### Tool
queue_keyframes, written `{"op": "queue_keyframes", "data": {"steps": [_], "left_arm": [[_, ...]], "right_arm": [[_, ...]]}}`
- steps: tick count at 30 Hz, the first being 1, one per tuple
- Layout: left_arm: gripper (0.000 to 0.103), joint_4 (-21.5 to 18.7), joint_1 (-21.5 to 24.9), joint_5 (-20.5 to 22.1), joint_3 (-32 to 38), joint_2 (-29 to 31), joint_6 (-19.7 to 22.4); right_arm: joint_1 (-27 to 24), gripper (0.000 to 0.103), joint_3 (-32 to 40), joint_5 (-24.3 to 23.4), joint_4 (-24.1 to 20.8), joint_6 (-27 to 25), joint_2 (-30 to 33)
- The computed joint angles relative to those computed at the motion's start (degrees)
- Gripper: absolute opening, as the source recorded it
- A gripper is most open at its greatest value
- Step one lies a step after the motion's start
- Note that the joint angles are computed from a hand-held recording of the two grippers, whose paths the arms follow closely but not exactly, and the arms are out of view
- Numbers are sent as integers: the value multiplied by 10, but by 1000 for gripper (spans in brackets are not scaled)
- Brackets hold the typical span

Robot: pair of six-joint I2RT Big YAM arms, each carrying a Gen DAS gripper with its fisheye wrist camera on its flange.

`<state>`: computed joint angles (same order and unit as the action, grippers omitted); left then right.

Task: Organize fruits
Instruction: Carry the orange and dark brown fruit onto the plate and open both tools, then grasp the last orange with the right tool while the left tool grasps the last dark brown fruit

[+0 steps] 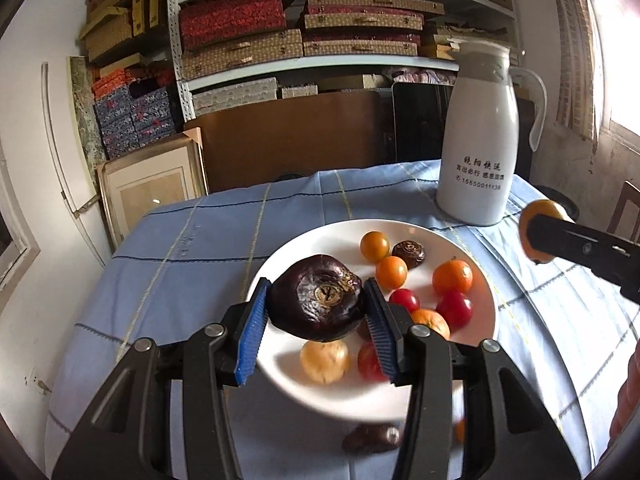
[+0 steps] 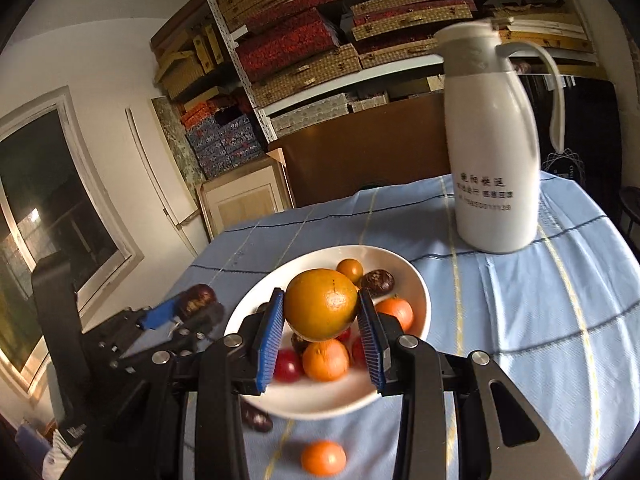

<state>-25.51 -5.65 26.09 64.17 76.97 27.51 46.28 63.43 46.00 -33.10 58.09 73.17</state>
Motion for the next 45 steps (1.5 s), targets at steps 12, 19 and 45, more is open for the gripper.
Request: {"op": "queue_keyframes", "data": {"steps": [12,19,45], "left_arm": [[48,6,-48,-50,44,102,-3],[72,24,-43,-55,34,96,-9],[90,43,53,4,-112,-69,34]], "right_arm": [[-74,37,28,-108,-5,-33,90],[-70,45,34,-100,-13,-42,97],[66,54,30,20,-83,64,67]]}}
